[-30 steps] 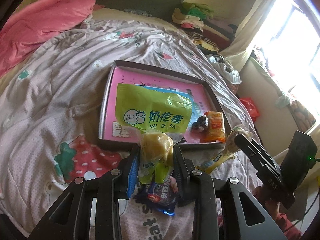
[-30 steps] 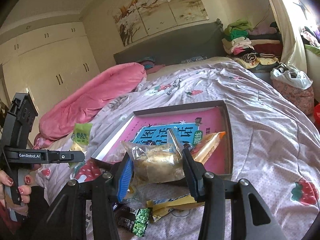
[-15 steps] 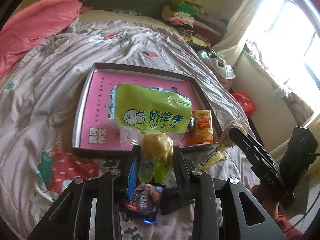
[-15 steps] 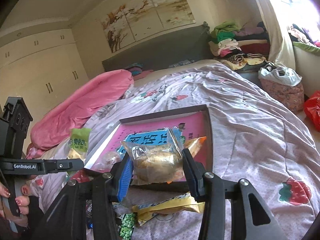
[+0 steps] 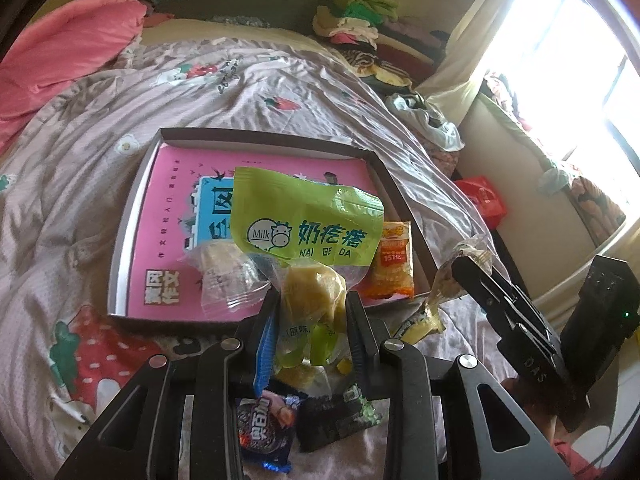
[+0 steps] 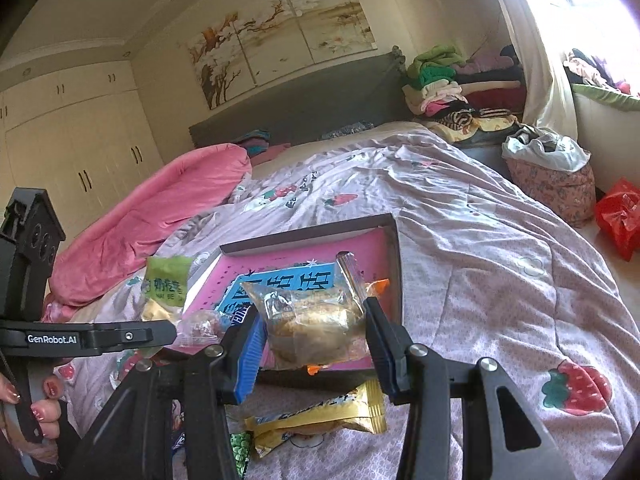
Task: Organize snacks
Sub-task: 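Lift and carry both held bags over the tray with both tools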
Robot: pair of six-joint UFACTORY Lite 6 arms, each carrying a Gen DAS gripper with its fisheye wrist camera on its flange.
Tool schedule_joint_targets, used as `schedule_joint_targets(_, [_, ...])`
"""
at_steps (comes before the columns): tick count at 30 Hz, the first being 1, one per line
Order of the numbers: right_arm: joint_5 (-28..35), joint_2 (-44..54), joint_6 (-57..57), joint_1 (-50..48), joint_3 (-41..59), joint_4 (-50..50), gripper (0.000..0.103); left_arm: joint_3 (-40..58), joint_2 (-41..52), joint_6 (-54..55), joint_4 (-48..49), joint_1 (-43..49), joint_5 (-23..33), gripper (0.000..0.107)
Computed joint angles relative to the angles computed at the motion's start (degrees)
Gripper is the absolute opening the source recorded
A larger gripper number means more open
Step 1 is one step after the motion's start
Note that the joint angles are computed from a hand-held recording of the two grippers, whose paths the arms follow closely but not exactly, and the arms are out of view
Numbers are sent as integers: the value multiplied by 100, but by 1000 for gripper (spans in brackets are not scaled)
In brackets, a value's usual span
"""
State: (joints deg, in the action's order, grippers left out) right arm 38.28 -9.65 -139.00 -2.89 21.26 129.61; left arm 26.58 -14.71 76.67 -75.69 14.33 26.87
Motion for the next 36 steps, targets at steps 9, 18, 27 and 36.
schedule_joint_targets(9, [14, 151, -51, -45, 111, 106, 48, 253, 347, 58, -270, -400, -240, 33])
schedule_joint_targets(18, [-217, 251, -763, 214, 183, 794, 48, 473, 821, 385, -746, -660, -364, 33])
schedule_joint_targets(27, [-360, 546, -1268, 342, 343, 1390, 48, 785, 1350, 805, -1275, -957, -553, 33])
schedule_joint_targets(36, [-489, 919, -1744, 474, 564, 1924, 48, 1082, 1868, 1208, -1772, -1183, -743, 33])
